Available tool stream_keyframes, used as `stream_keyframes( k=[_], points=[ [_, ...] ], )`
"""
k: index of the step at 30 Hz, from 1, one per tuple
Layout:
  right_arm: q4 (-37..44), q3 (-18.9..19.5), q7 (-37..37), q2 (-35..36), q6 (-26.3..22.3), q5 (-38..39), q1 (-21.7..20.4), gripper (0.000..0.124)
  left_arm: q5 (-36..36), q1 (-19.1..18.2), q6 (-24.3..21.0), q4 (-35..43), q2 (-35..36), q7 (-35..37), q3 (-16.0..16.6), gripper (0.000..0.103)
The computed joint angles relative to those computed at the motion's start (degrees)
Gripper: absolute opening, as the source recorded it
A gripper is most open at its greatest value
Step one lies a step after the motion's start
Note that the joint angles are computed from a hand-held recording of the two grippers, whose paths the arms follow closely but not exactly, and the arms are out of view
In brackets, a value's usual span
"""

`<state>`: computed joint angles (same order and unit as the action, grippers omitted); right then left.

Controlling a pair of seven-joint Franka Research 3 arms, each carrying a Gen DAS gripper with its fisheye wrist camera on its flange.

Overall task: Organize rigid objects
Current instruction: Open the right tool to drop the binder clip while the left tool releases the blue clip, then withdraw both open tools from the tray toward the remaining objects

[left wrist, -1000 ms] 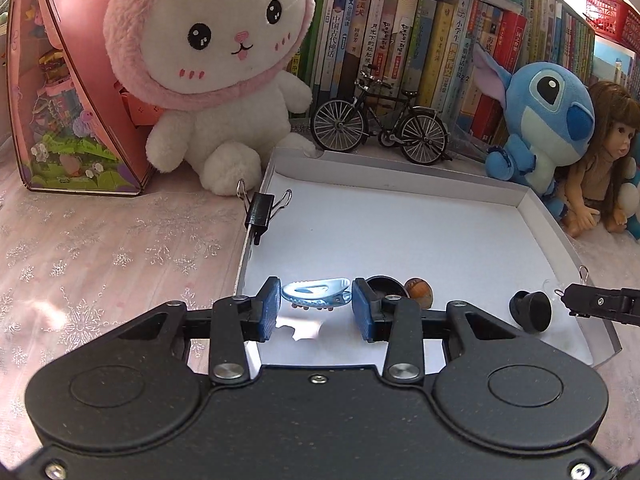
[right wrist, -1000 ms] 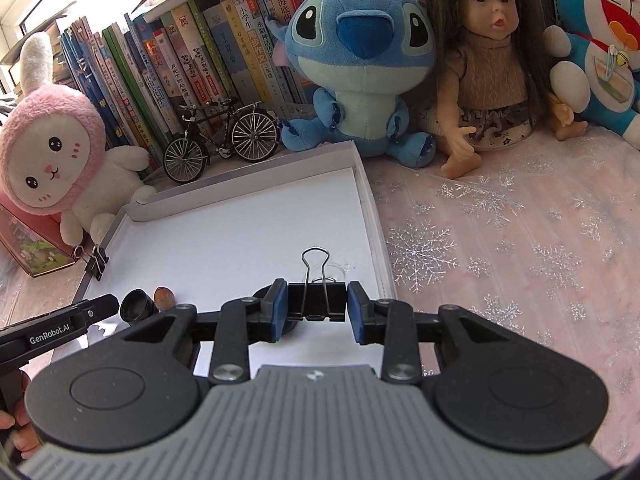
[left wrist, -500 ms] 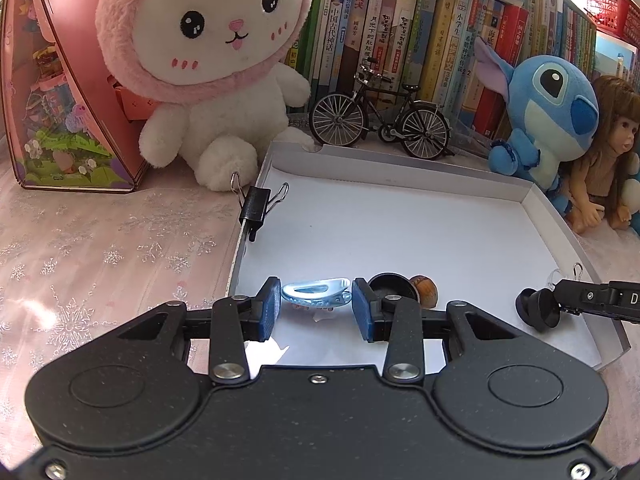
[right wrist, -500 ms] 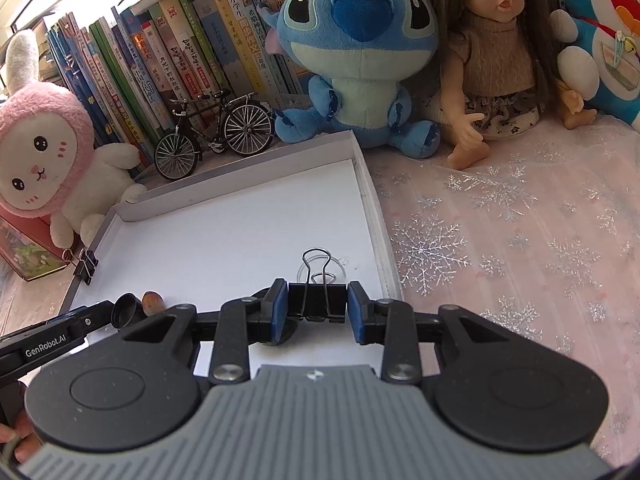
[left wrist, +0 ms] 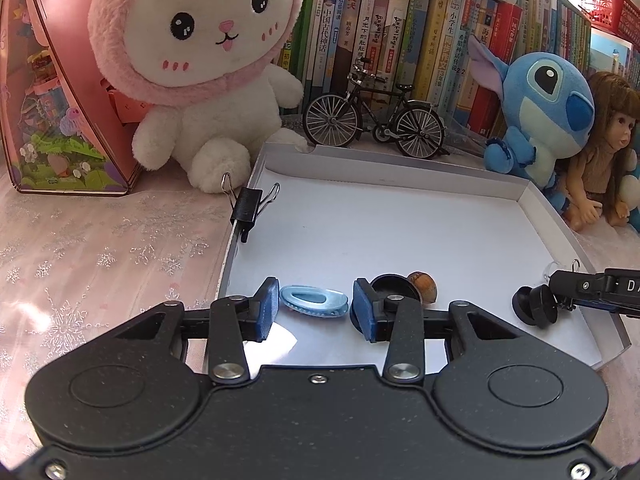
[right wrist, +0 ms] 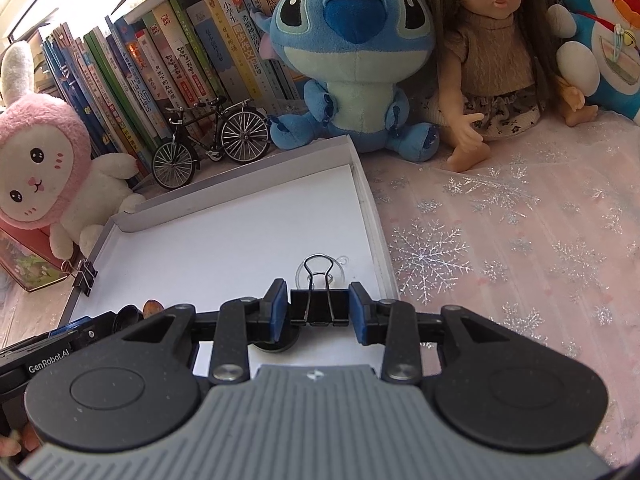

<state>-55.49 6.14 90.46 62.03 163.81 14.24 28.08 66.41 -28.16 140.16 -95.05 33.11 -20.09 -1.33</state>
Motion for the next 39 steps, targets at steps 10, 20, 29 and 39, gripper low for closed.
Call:
stream_keyframes(
  k=[10, 20, 29, 39],
  points=[
    [-5.26, 3.34, -5.49, -2.65, 5.03, 2.35, -1.64, 0.073, 3.59, -0.66, 0.26, -1.81, -2.16, -3.11, -0.1, 0.071],
    [-16.92, 10.71, -17.02, -8.18, 13.33, 5.06, -6.4, 0.087, 6.8, -1.24, 0.48, -3.26, -3.88, -2.78, -1.94, 0.085],
    [-26.3, 18.56, -25.77, -11.67, 20.76, 5.43, -12.7, 0.092, 8.0, -2.55, -1.3, -5.06, -5.29, -2.51, -3.21, 0.087],
    [-34.63, 25.32, -27.0, -13.5, 26.87, -0.54, -19.08, 0.096, 9.94, -3.65, -2.02, -7.33, -6.64, -4.77, -4.66, 0.087]
  ],
)
